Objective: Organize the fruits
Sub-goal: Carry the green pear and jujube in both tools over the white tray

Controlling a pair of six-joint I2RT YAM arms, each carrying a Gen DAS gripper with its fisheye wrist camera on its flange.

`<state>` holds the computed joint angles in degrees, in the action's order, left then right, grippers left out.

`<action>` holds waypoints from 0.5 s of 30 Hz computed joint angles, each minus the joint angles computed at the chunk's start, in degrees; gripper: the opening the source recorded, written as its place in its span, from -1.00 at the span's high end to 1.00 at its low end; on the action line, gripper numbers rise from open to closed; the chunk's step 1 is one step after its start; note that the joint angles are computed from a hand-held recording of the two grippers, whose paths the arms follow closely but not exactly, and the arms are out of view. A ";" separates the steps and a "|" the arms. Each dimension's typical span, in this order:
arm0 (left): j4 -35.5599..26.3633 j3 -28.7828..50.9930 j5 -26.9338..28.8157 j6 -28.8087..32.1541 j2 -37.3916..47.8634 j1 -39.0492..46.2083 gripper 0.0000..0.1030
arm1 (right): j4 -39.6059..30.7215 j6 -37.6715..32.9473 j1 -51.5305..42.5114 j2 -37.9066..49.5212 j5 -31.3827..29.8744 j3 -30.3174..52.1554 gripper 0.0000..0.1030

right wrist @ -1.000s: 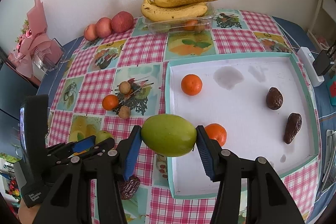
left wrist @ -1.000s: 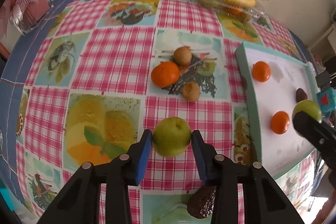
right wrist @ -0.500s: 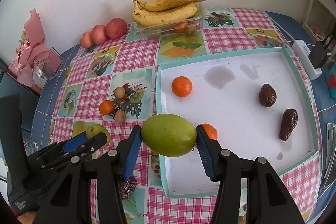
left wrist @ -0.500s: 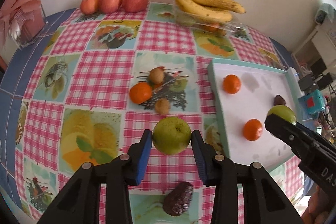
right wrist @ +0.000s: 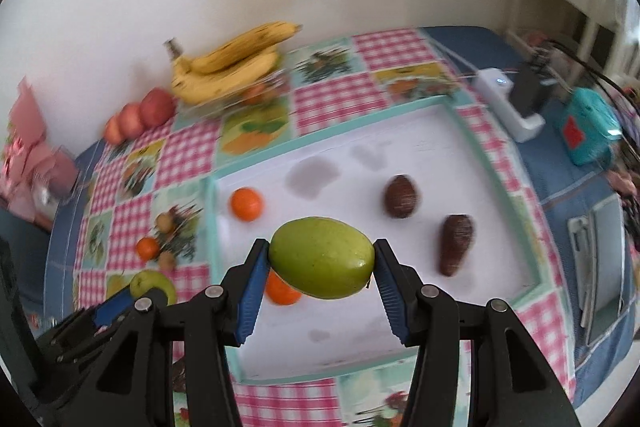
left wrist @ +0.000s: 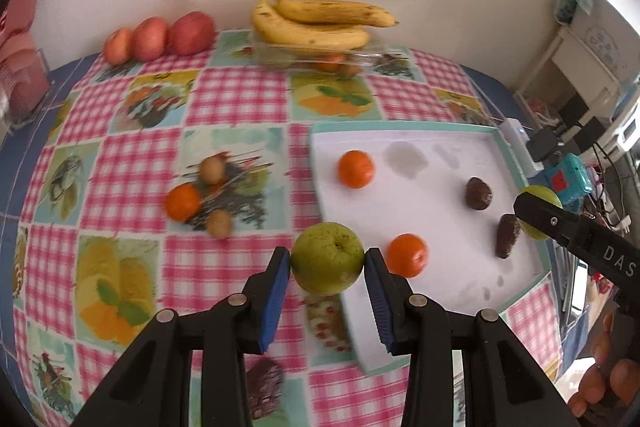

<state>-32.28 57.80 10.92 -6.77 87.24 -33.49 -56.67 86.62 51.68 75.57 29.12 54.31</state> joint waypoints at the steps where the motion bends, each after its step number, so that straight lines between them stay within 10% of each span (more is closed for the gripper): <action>1: 0.48 0.38 0.19 -0.65 0.72 -0.79 0.20 | -0.38 0.56 -0.07 -0.66 0.19 -0.46 -0.05; 15: 9.36 1.88 -2.17 -2.54 8.32 -6.99 0.20 | 8.50 -2.56 -6.52 -3.34 -7.61 -10.67 -0.05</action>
<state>-22.92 59.67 8.75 -9.31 95.56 -40.48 -48.18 84.06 45.15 72.23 21.51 43.63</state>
